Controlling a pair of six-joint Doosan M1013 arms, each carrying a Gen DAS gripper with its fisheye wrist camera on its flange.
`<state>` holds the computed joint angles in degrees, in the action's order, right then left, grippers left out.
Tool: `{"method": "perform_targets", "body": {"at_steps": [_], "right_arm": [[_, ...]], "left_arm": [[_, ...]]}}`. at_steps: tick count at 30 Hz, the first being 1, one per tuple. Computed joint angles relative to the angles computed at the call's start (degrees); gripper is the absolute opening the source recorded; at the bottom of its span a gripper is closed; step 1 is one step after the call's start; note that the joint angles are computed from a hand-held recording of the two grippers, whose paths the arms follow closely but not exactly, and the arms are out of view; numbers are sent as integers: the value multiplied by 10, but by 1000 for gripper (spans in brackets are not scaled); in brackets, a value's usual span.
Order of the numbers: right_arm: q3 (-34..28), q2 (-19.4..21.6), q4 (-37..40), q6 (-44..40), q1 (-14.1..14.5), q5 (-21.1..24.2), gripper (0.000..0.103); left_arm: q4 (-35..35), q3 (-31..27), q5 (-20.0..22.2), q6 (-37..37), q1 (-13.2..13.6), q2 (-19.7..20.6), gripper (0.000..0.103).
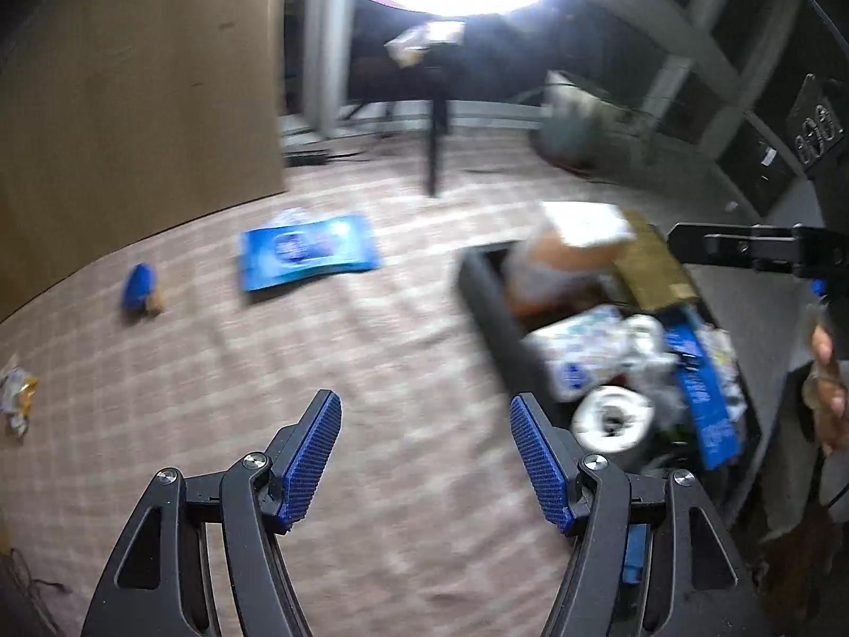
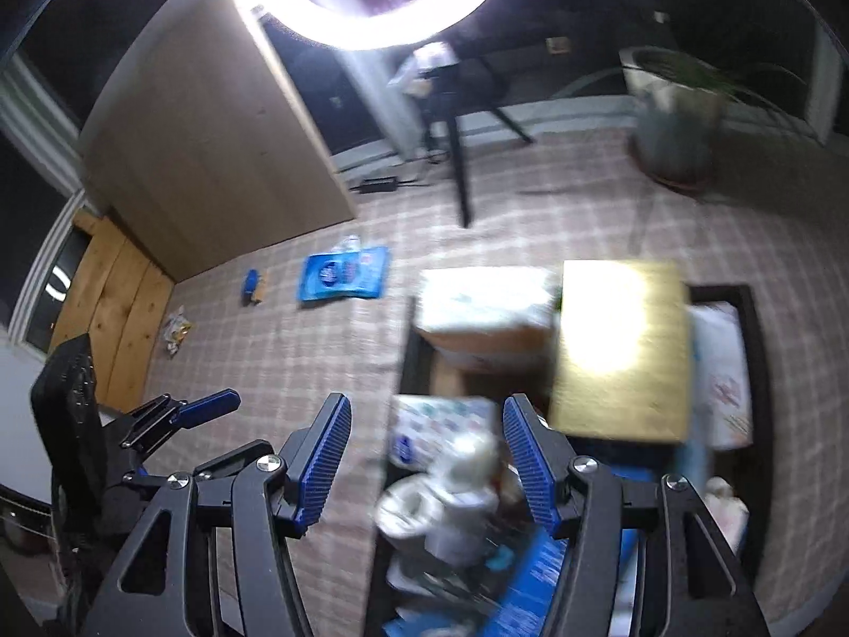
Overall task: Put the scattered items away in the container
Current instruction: 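Move the left tool to the blue lid while the right moves to the blue Vinda packet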
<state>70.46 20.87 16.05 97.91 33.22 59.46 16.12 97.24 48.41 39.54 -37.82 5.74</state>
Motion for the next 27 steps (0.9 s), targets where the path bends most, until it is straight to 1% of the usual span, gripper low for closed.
{"method": "perform_targets", "body": {"at_steps": [5,9,11,13,14,17,18,20,22,23,25,27], "right_arm": [[-74,55,5,-14,24,30,57],[-140,104,-2,-18,40,61,58],[-183,134,-4,-14,47,81,58],[-217,158,-9,-10,50,97,58],[-245,178,-11,-3,52,110,58],[-307,223,-15,15,54,141,58],[-338,244,-19,21,55,156,58],[-369,266,-25,30,56,168,58],[-416,299,-33,34,57,193,58],[-444,317,-36,34,58,210,57],[-482,342,-38,36,59,230,56],[-525,368,-29,45,56,254,51]], "left_arm": [[13,27,16,-6,39,-20,70],[7,37,26,6,81,-24,70],[9,37,32,11,101,-21,70],[2,37,32,28,126,-16,70],[-5,36,30,39,139,-12,70],[-3,26,38,47,166,6,70],[0,22,40,50,176,12,70],[-10,17,33,61,195,24,70],[-24,10,28,63,216,37,69],[-28,6,27,65,223,42,69],[-40,0,21,73,238,54,65],[-54,-6,16,78,249,67,64]]}}
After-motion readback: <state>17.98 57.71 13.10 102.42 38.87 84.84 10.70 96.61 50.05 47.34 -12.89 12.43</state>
